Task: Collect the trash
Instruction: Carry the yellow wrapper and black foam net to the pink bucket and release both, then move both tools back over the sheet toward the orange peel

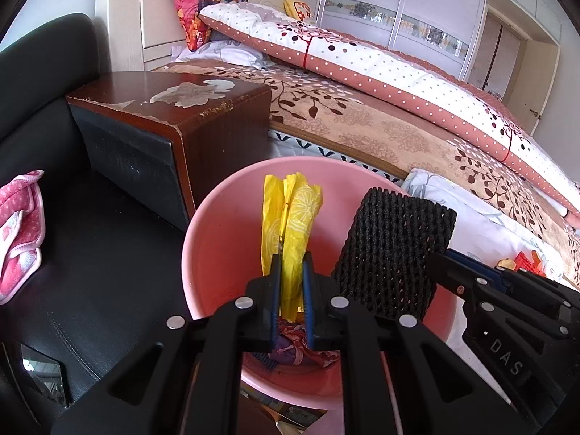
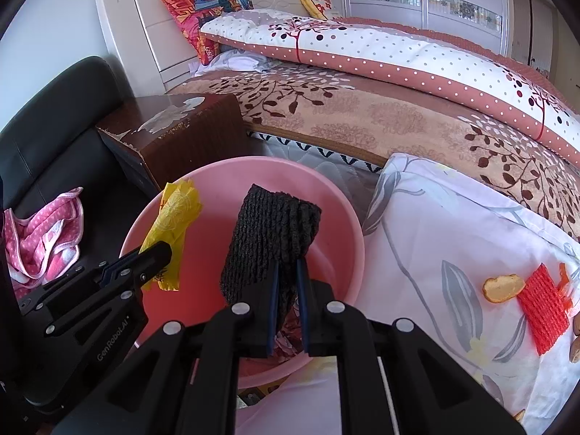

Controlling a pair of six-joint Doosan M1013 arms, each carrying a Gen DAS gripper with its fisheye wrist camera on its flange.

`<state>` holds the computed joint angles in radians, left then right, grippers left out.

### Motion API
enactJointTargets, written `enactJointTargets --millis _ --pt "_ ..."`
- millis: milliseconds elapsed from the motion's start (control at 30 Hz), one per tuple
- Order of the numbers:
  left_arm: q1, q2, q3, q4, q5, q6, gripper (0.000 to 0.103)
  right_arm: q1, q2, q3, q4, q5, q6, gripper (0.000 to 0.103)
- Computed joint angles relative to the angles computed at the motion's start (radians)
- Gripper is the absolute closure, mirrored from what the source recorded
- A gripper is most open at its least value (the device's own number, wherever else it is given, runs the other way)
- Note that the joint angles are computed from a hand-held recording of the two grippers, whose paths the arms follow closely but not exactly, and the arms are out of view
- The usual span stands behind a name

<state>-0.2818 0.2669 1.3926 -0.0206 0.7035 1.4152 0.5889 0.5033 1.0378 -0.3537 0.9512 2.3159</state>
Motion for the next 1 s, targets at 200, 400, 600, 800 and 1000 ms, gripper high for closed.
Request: enactJointTargets --millis 200,400,600,800,1000 --pt "0.000 0.000 0.000 -0.005 0.008 0.000 0.065 -0.004 -0.004 0.008 0.015 -0.015 0.002 0.093" --pt "0.000 -0.002 -0.001 -0.012 0.008 0.002 0.065 -0.004 -0.008 0.014 0.015 -0.017 -0.001 0.082" --pt "0.003 -0.003 -0.002 -0.052 0.012 0.021 0.065 0.000 -0.022 0.035 -0.002 -0.025 0.010 0.077" --pt "0.005 -0.011 0.004 -0.105 0.006 0.049 0.065 0.001 -0.049 0.070 -0.016 -0.040 0.042 0.076" --pt "-0.006 -0.030 0.021 -0.149 -0.009 0.118 0.065 0.006 -0.085 0.121 -0.056 -0.048 0.091 0.076"
